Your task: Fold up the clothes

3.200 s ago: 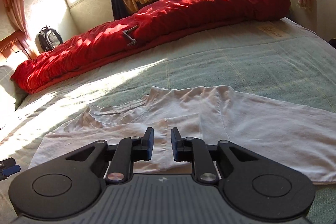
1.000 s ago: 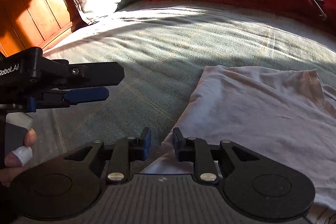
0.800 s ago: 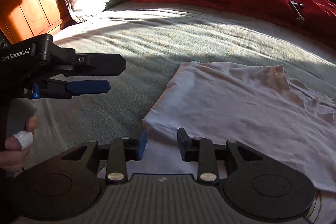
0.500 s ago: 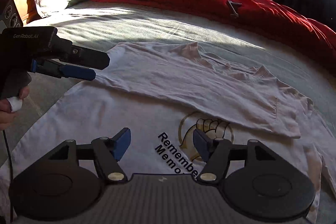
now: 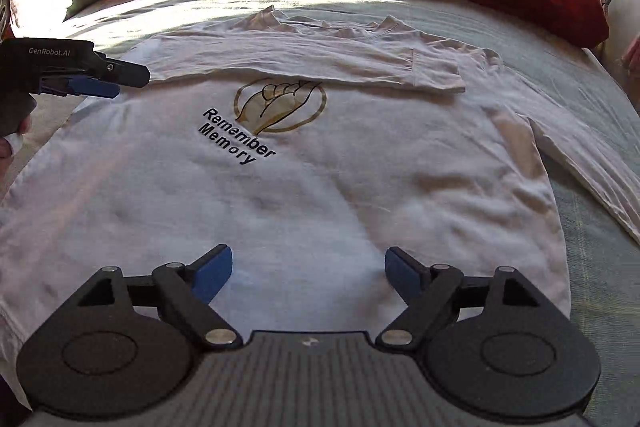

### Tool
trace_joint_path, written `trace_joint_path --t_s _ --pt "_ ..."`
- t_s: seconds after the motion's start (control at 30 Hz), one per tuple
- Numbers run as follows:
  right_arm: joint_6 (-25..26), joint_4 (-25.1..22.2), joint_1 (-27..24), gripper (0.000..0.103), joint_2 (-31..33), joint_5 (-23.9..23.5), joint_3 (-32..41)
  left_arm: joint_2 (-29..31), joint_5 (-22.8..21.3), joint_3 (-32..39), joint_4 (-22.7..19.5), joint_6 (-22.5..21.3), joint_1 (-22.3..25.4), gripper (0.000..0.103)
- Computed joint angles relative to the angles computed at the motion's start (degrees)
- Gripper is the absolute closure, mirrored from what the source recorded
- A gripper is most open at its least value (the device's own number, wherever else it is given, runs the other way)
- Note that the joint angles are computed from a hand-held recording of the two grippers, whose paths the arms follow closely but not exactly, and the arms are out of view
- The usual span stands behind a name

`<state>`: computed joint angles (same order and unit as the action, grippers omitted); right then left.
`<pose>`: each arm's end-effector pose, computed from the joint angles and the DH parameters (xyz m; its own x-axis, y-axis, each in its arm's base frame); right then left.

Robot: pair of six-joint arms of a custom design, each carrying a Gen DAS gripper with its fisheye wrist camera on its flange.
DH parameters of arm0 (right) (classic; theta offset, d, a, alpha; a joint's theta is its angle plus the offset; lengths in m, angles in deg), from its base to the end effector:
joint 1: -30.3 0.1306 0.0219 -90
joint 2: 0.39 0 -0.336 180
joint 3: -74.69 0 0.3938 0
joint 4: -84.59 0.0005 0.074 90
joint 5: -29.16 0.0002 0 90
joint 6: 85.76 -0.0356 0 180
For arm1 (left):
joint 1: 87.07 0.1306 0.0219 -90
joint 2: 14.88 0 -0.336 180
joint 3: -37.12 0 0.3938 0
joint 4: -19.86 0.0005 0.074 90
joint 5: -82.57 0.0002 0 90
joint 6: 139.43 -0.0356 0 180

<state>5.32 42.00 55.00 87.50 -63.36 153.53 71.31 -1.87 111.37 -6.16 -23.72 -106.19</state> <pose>0.4232 0.1958 0.3184 -0.7039 -0.3445 -0.6211 -0.4556 0.8899 0.0228 0.4437 -0.1580 0.3169 -0.6964 -0.2156 -0.6845 0.1066 0.9122 -0.3957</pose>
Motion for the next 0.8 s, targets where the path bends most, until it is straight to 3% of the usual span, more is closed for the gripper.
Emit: trace_joint_path --t_s 0.17,0.3,0.43,0.57,0.67,0.8 --pt "-2.58 0.97 0.32 0.0 0.88 1.56 -0.67 0.82 1.71 1.03 -0.07 -3.55 -4.04 0.016" --pt "-3.02 5.15 0.67 0.0 -0.41 2.36 -3.87 3.59 0.47 3.09 -2.54 -7.31 -7.46 0.016" --pt "-3.78 9.12 0.16 0.0 -1.98 1.35 -6.84 5.82 -1.04 4.09 -4.4 -8.28 -8.7 0.016" --pt "-3.95 11.15 0.38 0.0 -2.64 1.88 -8.22 6.0 0.74 3.57 -3.18 -8.08 -8.26 0.006" --pt "-3.31 11.81 -0.08 0.0 -3.69 0.99 -9.3 6.33 1.32 3.44 -2.71 -8.47 -8.21 0.002" --pt "-0.66 9.17 -1.57 0.0 -8.19 -0.5 -12.08 6.34 0.38 3.29 -2.57 -9.63 -8.71 0.001"
